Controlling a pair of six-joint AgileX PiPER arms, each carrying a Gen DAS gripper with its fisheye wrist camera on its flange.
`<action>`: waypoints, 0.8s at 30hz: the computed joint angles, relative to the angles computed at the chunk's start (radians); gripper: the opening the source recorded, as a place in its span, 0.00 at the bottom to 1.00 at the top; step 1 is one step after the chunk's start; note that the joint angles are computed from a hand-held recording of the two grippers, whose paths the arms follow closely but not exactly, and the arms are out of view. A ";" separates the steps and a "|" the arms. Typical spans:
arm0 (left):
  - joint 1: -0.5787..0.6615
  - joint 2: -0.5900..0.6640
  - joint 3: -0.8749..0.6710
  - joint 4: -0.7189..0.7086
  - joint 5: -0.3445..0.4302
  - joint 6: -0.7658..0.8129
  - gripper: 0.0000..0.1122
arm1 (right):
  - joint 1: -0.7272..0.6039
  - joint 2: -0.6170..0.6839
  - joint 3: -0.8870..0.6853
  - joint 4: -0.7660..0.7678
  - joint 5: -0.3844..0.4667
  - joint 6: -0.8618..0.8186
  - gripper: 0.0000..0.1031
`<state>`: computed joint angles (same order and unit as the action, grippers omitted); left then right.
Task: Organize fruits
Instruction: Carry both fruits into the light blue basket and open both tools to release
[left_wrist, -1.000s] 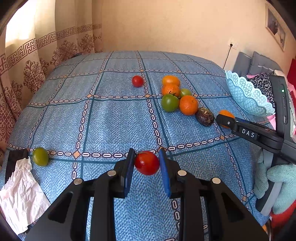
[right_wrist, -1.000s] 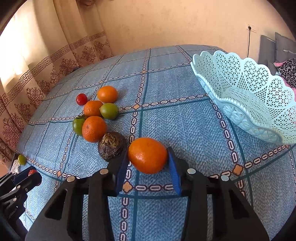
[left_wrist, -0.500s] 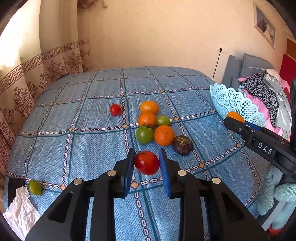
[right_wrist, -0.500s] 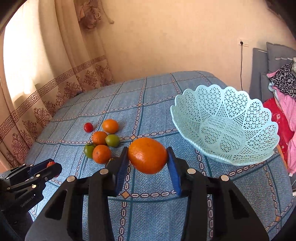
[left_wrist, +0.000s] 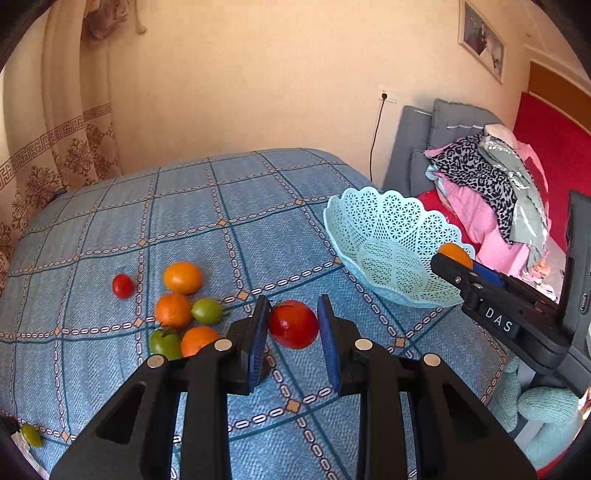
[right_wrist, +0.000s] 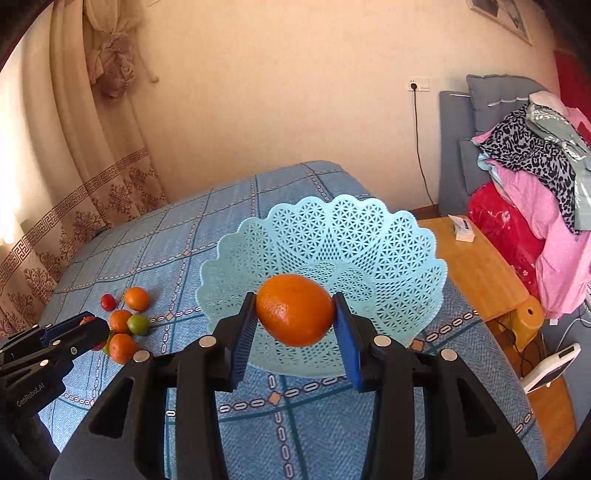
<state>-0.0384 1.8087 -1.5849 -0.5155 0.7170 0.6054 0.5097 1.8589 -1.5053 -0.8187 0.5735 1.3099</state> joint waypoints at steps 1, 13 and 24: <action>-0.015 0.017 -0.025 0.008 0.009 -0.013 0.24 | -0.008 0.002 0.002 0.000 0.002 0.000 0.41; -0.137 0.166 -0.247 0.058 0.091 -0.107 0.24 | -0.070 -0.020 0.066 -0.026 -0.041 0.056 0.56; -0.167 0.243 -0.350 0.079 0.136 -0.136 0.24 | -0.062 -0.076 0.156 -0.176 -0.045 0.246 0.56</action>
